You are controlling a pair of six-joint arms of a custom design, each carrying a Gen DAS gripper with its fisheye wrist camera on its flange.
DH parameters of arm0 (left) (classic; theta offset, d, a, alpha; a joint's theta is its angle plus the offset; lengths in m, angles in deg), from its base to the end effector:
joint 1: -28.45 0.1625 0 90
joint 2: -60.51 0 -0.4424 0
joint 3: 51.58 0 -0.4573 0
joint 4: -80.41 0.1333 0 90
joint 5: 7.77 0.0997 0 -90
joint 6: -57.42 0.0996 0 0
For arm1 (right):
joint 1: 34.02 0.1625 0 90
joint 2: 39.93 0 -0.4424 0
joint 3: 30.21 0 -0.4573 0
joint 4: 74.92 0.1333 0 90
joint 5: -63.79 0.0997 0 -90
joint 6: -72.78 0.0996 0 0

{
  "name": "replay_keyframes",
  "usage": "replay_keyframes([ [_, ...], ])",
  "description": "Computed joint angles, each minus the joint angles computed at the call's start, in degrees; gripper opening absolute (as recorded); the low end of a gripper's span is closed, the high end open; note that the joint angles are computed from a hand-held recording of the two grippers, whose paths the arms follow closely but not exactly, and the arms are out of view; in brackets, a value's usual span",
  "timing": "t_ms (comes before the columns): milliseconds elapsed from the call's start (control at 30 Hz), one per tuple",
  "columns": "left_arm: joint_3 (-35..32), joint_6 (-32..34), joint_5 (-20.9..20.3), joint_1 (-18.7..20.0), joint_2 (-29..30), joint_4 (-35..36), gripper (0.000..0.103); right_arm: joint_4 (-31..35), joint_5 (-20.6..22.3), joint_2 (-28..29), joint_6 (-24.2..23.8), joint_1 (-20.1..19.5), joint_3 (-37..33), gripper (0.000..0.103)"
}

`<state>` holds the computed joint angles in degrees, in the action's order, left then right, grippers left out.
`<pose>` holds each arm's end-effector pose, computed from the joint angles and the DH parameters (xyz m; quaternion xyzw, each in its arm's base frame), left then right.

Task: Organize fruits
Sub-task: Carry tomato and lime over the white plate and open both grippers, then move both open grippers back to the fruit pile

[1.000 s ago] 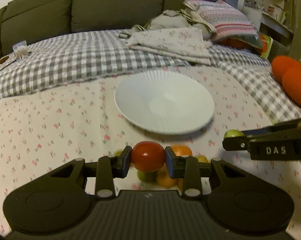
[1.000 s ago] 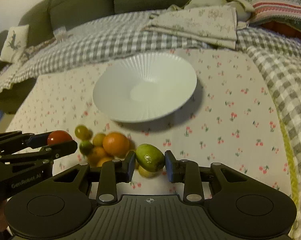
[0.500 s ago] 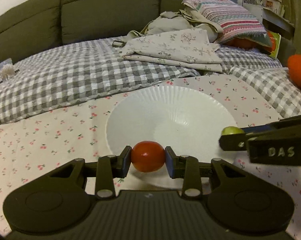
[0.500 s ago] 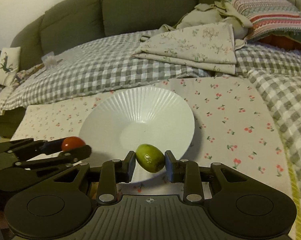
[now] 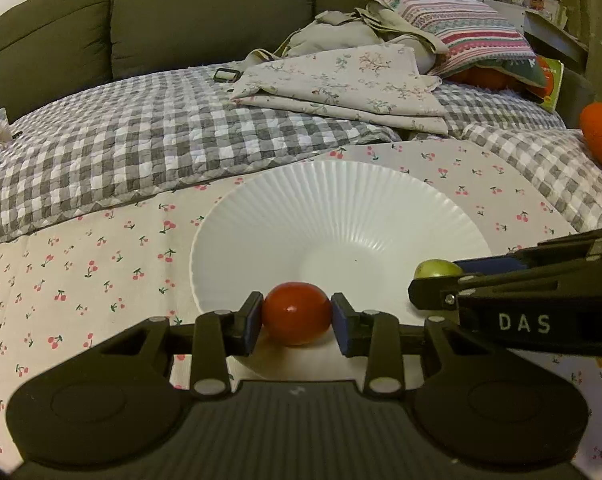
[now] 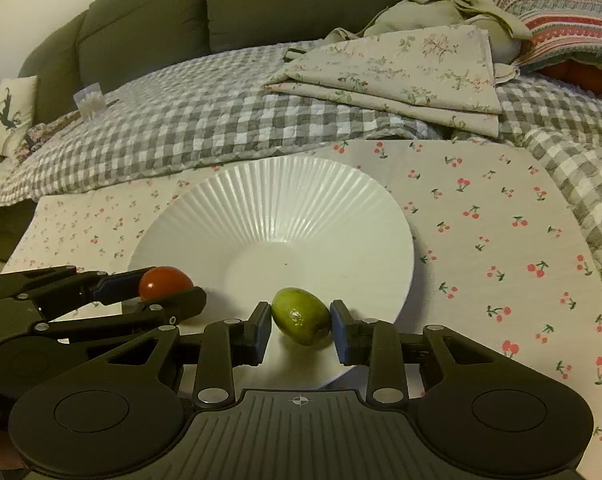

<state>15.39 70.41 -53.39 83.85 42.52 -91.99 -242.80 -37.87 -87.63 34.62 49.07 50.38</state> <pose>-0.3118 -0.8094 -0.0504 0.2584 0.8553 -0.3293 0.3054 0.0135 -0.8289 0.2429 0.2101 -0.8956 0.3156 0.2326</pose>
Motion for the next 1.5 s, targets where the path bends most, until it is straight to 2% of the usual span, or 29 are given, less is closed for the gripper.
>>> replay_keyframes([
  [33, 0.2, -0.19, -0.11, 0.02, -0.18, 0.03, 0.038, 0.1, 0.0, 0.07, 0.24, 0.03, -0.1, 0.032],
  [100, 0.33, 0.34, 0.53, -0.13, -0.16, -1.12, 0.05, -0.13, -0.24, 0.05, 0.51, 0.13, -0.05, 0.034],
  [133, 0.62, 0.9, 0.72, -0.23, -0.24, -2.15, 0.054, -0.39, -0.18, -0.07, 0.74, 0.15, 0.08, 0.04],
  [200, 1.31, 1.69, 0.44, -0.33, -0.69, -3.82, 0.066, -0.75, 0.09, -0.44, 1.48, 0.1, 0.34, 0.043],
  [267, 2.31, 1.8, -0.56, -0.32, -1.53, -4.96, 0.072, -0.83, 0.46, -1.0, 2.37, -0.04, 0.65, 0.048],
  [333, 3.31, 1.76, -1.03, -0.45, -2.36, -5.64, 0.073, -1.11, 0.68, -1.69, 3.2, -0.17, 1.1, 0.052],
  [433, 4.84, 1.34, -0.23, -0.79, -3.52, -6.33, 0.073, -1.93, 0.81, -2.89, 4.26, -0.31, 2.03, 0.053],
  [733, 10.45, -7.46, 2.17, -2.0, -7.85, -2.15, 0.075, -3.48, 2.12, -7.77, 6.25, -0.5, 7.01, 0.059],
  [833, 13.06, -9.93, 3.62, -2.66, -9.62, -1.53, 0.077, -3.15, 2.48, -9.53, 5.46, -0.35, 9.11, 0.063],
  [1000, 17.04, -10.25, 8.29, -3.81, -11.64, -3.61, 0.087, -3.51, 3.09, -11.81, 3.22, -0.2, 12.4, 0.064],
  [1233, 22.02, -17.64, 9.34, -4.09, -15.12, -2.03, 0.095, -3.48, 2.82, -14.26, 5.08, -0.35, 16.07, 0.07],
  [1500, 23.74, -16.14, 11.3, -4.53, -15.08, -3.07, 0.101, -1.35, 1.83, -15.31, 3.43, -0.58, 18.03, 0.077],
])
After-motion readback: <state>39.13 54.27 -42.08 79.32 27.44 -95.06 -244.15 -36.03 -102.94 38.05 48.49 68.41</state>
